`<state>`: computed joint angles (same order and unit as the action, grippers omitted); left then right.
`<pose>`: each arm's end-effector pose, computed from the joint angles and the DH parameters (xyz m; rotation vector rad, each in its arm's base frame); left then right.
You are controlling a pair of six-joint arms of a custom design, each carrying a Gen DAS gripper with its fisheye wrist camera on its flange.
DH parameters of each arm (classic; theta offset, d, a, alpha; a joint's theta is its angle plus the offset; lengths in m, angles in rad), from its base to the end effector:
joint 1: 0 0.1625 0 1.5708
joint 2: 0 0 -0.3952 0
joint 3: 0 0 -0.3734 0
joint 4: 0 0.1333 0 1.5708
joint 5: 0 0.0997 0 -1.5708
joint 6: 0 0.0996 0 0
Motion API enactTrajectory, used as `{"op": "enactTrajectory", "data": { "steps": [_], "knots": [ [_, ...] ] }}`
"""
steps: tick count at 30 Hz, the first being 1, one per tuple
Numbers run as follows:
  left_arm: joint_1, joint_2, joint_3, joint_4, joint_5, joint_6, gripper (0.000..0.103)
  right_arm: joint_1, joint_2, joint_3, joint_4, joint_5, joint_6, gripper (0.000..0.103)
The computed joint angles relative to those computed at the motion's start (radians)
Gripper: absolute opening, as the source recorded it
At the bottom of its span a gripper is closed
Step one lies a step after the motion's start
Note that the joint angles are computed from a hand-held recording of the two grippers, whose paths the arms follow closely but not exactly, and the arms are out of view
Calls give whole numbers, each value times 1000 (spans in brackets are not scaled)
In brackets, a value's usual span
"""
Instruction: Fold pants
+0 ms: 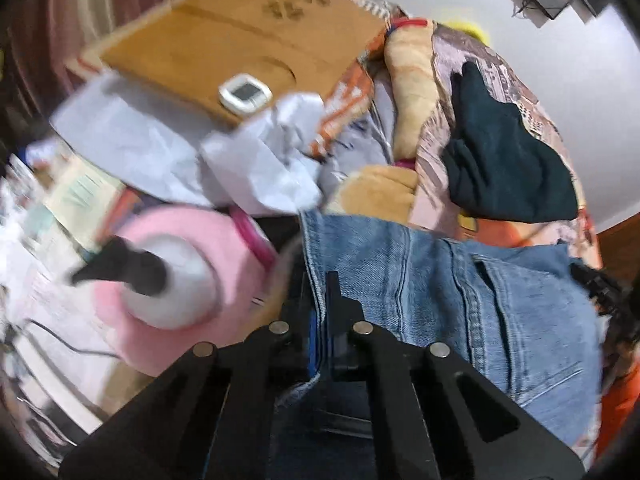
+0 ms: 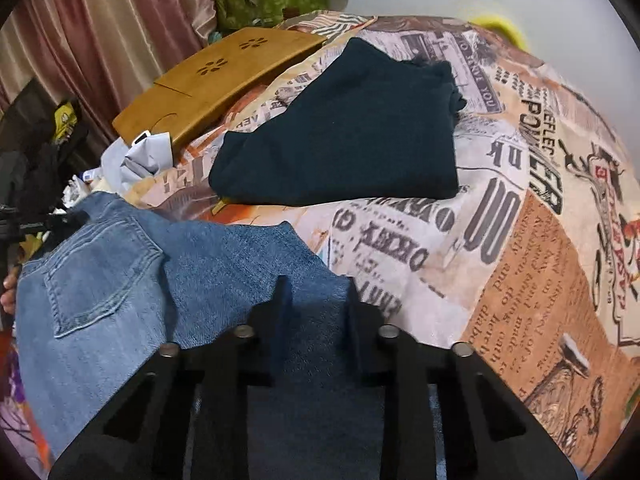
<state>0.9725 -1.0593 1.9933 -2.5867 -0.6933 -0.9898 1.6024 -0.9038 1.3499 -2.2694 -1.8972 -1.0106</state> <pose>-0.1195 -0.5479 0.1516 -0.5198 2.3806 -0.8853 0.1235 -0.6979 0.2455 1.3121 -2.4007 0.0946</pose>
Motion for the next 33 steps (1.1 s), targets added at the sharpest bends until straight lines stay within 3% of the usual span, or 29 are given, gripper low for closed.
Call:
{"op": "enactTrajectory", "data": {
  "steps": [6,9,11,12,13,14,15,17,22,26,30,33],
  "knots": [
    [-27,9,-2,174,87,-63,7,7,3,29,-86,-25,-35,8],
    [-45,16,-40,345,108,-158,16,16,-18,72,-163,-27,-78,11],
    [-66,-2,-43,414,113,-210,29,20,-49,109,-209,-19,-103,16],
    [-78,-19,-26,387,107,-203,42,19,-68,123,-214,-8,-114,20],
    [-91,-38,0,336,102,-193,49,17,-91,138,-209,9,-122,31],
    [-104,-54,20,309,102,-206,63,13,-119,157,-204,35,-129,44],
    [-116,-67,35,299,105,-228,70,7,-147,179,-207,64,-138,49],
    [-139,-99,69,277,97,-270,71,-2,-205,228,-213,103,-163,60],
    [-167,-136,126,221,17,-345,72,-17,-290,303,-184,122,-181,60],
    [-191,-122,182,88,-67,-333,72,-38,-338,364,-188,116,-194,60],
    [-210,-102,205,29,-83,-372,72,-63,-375,440,-201,94,-196,60],
    [-206,-108,248,-87,-114,-389,72,-83,-396,476,-243,132,-165,60]
  ]
}}
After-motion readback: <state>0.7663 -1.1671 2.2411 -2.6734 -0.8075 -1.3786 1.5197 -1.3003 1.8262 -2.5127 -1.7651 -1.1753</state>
